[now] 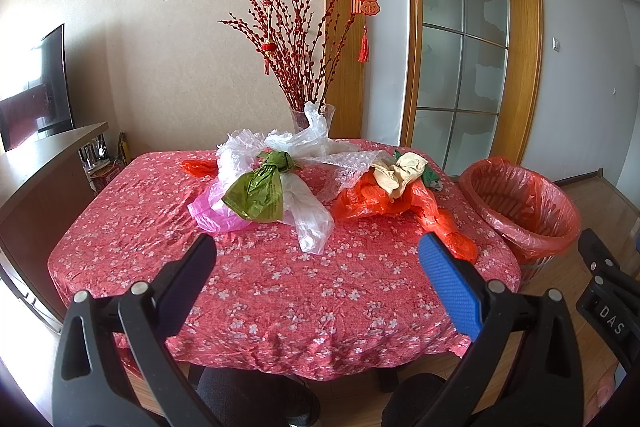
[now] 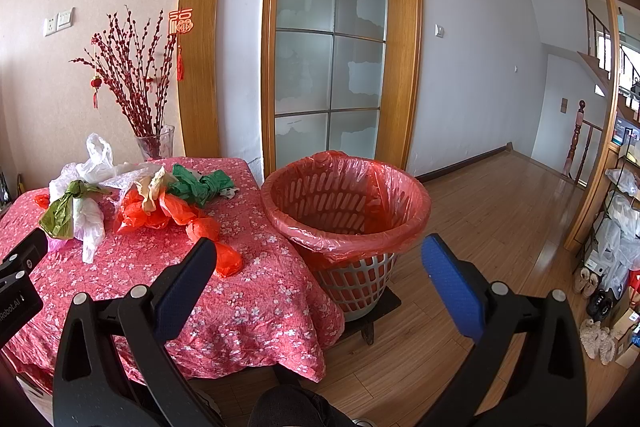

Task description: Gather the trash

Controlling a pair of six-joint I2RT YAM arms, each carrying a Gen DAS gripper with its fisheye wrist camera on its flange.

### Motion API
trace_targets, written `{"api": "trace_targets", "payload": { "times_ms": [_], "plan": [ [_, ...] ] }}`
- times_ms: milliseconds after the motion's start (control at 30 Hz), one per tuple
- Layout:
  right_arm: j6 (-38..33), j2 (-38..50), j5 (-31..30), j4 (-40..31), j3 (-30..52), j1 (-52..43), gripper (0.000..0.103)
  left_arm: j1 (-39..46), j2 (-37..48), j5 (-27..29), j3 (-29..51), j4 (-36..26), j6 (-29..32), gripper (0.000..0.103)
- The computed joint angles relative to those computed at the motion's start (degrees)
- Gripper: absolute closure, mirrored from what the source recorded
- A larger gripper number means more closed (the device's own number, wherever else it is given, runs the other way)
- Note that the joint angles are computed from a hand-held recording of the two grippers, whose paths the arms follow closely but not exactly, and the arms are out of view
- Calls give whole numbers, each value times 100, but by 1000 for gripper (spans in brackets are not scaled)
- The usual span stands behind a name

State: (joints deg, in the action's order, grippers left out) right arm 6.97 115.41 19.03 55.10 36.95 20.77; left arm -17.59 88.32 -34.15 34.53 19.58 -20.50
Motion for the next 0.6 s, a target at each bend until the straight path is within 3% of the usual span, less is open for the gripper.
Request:
{"api": "trace_targets", "payload": {
  "times_ms": [600],
  "plan": [
    [6, 25, 19, -35, 43, 21, 2, 20, 22, 25, 13, -8, -4, 4]
  ]
}}
